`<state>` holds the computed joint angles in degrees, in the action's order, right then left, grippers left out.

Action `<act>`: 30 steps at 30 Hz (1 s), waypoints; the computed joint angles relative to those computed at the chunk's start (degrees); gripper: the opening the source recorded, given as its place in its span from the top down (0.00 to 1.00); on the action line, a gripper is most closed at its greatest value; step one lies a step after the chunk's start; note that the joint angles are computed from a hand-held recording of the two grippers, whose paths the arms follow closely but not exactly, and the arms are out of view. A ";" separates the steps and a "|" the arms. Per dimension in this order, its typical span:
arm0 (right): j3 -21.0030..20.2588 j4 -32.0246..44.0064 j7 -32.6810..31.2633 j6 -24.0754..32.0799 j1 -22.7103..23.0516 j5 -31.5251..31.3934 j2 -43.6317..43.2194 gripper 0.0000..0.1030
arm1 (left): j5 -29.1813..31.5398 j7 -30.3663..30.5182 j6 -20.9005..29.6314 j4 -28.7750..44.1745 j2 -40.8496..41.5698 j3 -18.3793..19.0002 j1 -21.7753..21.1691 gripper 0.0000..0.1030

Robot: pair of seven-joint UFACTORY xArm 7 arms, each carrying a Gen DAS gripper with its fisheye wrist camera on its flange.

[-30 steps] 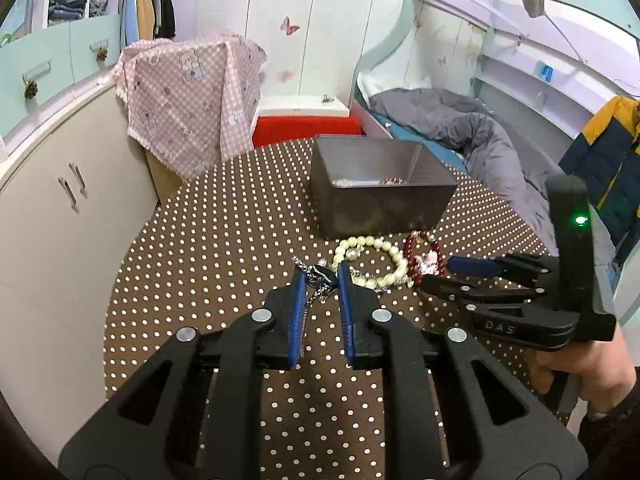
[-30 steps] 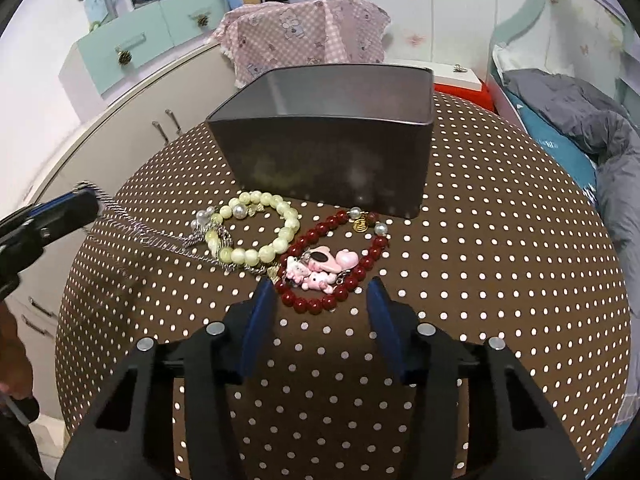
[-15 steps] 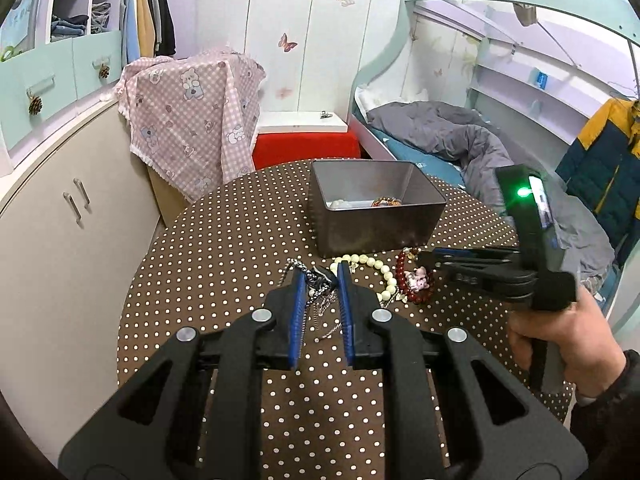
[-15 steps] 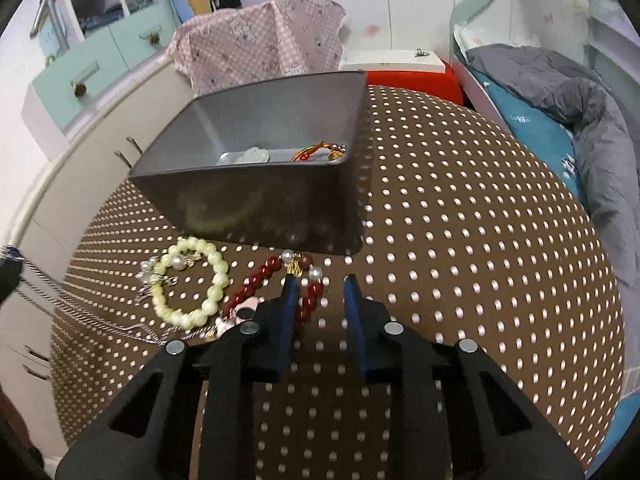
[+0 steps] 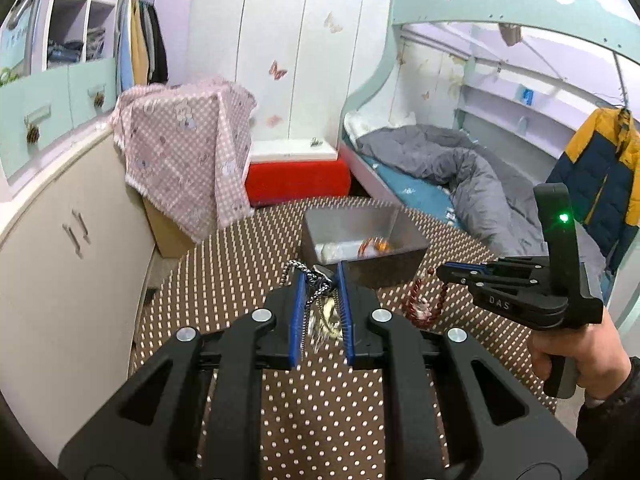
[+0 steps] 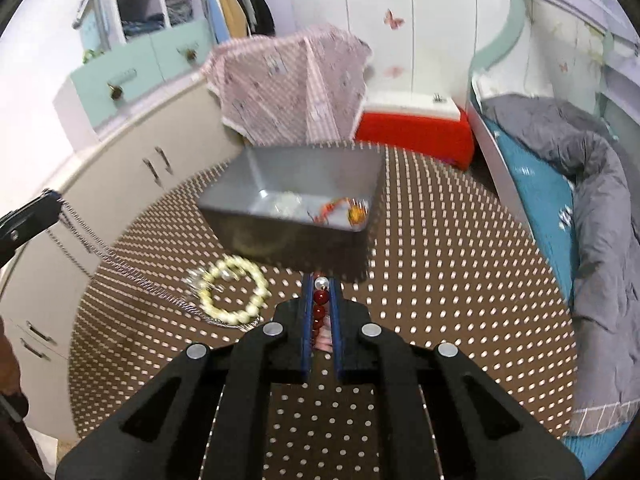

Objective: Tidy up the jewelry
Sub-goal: 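Carry necklace and bead bracelet into the grey metal box and open both tools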

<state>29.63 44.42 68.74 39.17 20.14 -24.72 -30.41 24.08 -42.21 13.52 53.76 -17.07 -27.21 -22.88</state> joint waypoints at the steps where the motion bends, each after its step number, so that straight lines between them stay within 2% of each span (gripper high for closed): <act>1: -0.13 0.71 -0.43 0.16 -0.15 -0.36 -0.11 0.94 | 0.07 0.44 -0.20 0.59 -0.12 0.19 -0.12 0.85; 9: -1.70 2.33 -4.87 -1.36 -0.30 0.48 -3.87 0.94 | -0.44 4.35 -1.71 5.01 0.85 0.97 -0.68 0.85; 11: -1.05 3.32 -5.98 -1.14 -1.31 0.43 -3.97 0.94 | 0.60 4.37 -1.45 6.46 1.34 0.16 0.24 0.85; 19: -0.84 8.99 -11.30 -4.31 -4.75 -0.05 -2.12 0.94 | 2.48 6.61 -0.50 14.26 6.79 0.93 -0.39 0.85; 24: -1.10 12.98 -13.65 -5.67 -7.20 -1.04 0.67 0.94 | 4.12 7.67 0.78 21.80 12.44 3.09 -3.81 0.85; 30: -3.02 15.03 -15.49 -7.16 -7.68 -0.22 3.91 0.94 | 4.18 10.16 4.63 32.38 20.95 6.18 -8.75 0.85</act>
